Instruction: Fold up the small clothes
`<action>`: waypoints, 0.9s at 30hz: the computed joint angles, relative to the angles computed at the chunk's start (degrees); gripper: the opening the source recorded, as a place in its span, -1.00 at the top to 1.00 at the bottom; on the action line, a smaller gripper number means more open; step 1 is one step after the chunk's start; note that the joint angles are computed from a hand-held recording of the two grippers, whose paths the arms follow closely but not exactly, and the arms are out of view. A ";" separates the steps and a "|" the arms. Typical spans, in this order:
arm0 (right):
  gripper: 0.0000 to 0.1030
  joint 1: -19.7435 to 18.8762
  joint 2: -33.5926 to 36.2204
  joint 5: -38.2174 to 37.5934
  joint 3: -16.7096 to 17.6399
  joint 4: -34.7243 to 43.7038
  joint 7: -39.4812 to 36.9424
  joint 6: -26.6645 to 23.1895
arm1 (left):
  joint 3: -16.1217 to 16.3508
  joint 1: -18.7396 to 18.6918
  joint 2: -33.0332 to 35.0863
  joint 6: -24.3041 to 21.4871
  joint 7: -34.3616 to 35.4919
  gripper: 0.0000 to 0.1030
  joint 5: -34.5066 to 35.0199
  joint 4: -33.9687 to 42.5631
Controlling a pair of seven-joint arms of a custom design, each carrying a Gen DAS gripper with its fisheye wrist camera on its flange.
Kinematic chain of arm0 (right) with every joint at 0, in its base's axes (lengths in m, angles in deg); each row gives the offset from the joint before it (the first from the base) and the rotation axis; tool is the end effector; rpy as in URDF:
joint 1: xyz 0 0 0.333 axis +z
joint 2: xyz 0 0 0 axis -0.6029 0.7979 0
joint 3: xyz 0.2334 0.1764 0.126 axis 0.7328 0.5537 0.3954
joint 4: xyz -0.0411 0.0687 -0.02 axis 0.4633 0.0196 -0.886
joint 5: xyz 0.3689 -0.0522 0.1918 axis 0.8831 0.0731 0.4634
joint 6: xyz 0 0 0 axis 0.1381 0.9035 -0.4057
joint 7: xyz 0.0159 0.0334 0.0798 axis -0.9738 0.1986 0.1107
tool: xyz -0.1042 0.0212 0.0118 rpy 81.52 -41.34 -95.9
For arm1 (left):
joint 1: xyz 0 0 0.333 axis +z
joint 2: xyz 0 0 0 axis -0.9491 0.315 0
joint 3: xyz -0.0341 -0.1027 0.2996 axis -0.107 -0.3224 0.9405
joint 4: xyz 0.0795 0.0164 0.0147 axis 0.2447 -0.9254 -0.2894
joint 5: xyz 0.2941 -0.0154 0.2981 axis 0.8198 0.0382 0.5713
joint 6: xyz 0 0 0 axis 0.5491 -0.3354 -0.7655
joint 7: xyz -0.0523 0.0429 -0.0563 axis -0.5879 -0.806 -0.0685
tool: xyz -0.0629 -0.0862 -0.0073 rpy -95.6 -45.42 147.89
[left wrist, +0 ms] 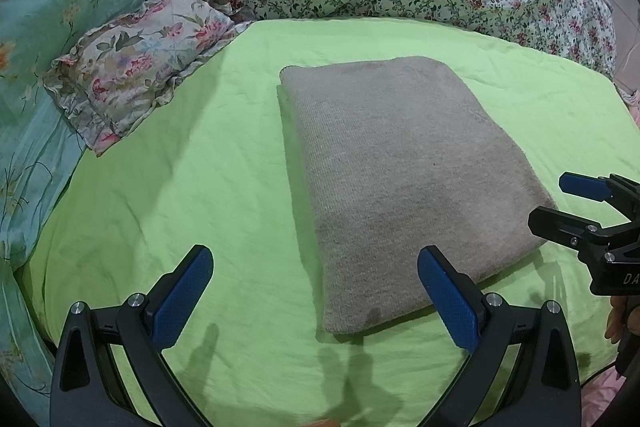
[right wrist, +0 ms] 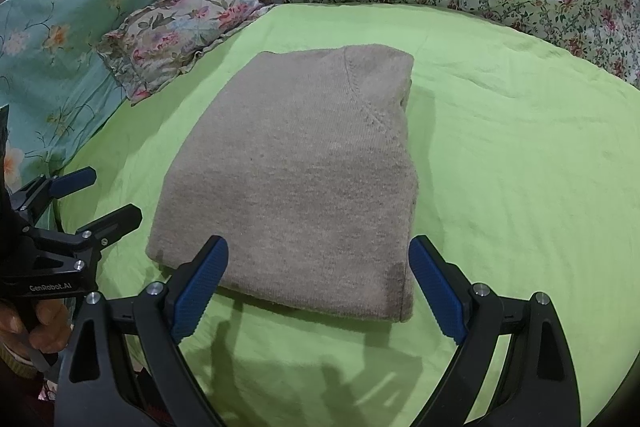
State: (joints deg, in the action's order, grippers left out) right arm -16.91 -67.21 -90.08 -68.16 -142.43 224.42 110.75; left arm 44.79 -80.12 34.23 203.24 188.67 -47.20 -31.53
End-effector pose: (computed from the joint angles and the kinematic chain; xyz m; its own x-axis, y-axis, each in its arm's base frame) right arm 0.5536 0.2880 0.5340 -0.2044 -0.9463 -0.2505 -0.7365 0.3172 -0.5974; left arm 0.6606 -0.2507 0.5298 -0.5360 -0.8386 -0.0976 -0.6424 0.4801 -0.5973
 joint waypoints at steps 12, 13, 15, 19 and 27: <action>-0.78 0.07 -0.12 0.03 0.05 0.11 -0.04 -0.34 | -0.12 0.09 -0.31 0.42 0.62 -0.99 -0.30 -0.43; -0.78 0.04 -0.16 0.09 0.02 0.00 -0.16 -0.11 | -0.14 0.12 -0.28 0.39 0.71 -0.99 -0.39 -0.36; -0.78 0.03 -0.27 -0.16 0.06 -0.02 0.10 -0.17 | -0.12 0.13 -0.21 0.43 0.78 -0.99 -0.43 -0.28; -0.78 -0.05 -0.38 -0.16 0.13 0.11 0.02 -0.30 | -0.26 0.30 -0.13 0.00 1.36 -0.99 -1.04 -0.04; -0.78 -0.18 -0.53 -0.16 0.22 0.14 -0.17 -0.32 | -0.28 0.20 -0.18 -0.11 1.74 -0.99 -1.41 -0.12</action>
